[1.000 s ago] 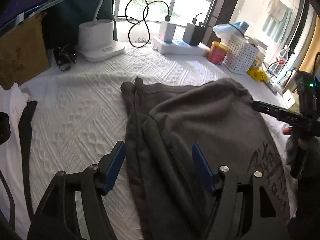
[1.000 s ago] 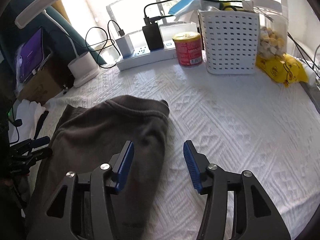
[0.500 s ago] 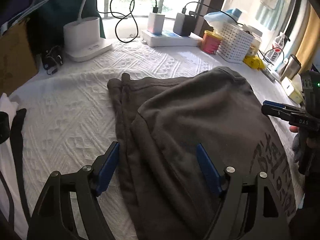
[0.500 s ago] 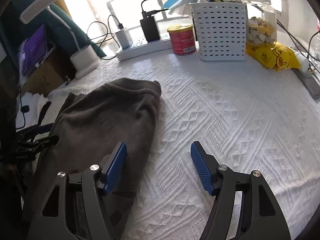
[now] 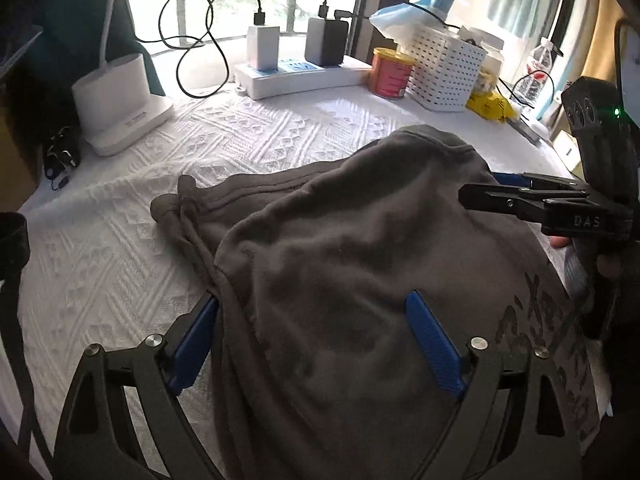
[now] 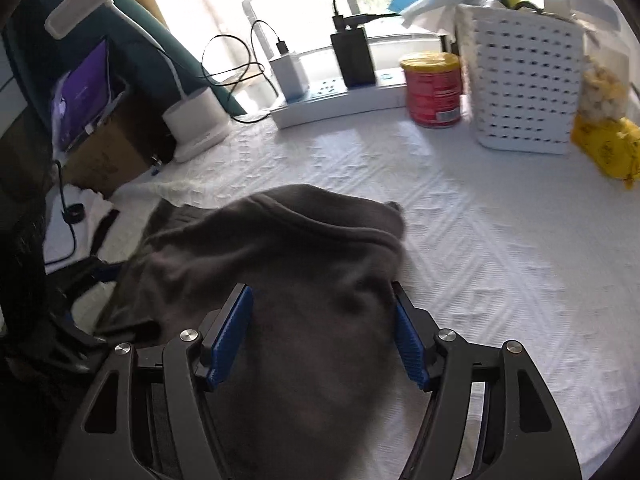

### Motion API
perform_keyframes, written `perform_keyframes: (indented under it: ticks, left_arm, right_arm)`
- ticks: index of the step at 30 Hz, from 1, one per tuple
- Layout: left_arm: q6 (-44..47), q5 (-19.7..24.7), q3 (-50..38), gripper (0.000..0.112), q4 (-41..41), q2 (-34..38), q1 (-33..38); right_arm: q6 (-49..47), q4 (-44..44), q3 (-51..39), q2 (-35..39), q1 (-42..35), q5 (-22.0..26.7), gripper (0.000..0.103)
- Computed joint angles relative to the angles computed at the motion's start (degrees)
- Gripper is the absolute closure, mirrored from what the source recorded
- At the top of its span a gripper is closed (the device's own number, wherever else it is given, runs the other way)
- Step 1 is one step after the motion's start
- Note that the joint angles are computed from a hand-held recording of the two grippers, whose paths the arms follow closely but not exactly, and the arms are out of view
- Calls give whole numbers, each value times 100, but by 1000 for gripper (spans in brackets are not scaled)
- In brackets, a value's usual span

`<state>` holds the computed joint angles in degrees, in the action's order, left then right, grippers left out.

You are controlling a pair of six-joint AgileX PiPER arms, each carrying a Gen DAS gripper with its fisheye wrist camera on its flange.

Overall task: Fold small clothes
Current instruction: 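Grasp the folded shirt with both grippers and lift it off the table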

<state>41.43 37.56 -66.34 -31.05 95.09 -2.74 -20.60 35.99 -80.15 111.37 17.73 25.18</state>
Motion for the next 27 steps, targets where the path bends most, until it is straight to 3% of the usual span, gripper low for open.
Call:
perform_keyframes:
  ticks: [6,8,10,11,13,18,27]
  left_arm:
    - [179,-139,134,50,-12,-88,-101]
    - [335,-90,151,66,-157,-100,-130]
    - [373,-158,217,75,-169,-149,-232]
    - [392,-170,242,77,-181,-166,-269]
    - [293,-213,265,78,-112,-197,-345]
    - [136,-202,338,81,-43,-285,-396]
    - [-40,-409,777,81,14,-767,-602]
  right_arm:
    - [445,-861,-121,58,357,-96,35]
    - [443,-990,-135,79,449,-91,49]
    - [585,-1263,-160,89,560,-96,66]
    - [546,-1261,-162,91,589,-88,69]
    - [589,-1349,-119,61,665,-117,78]
    - [890,-1654,33,-49,860,-262,80]
    - [215,-776,769,-547,752,-537,81]
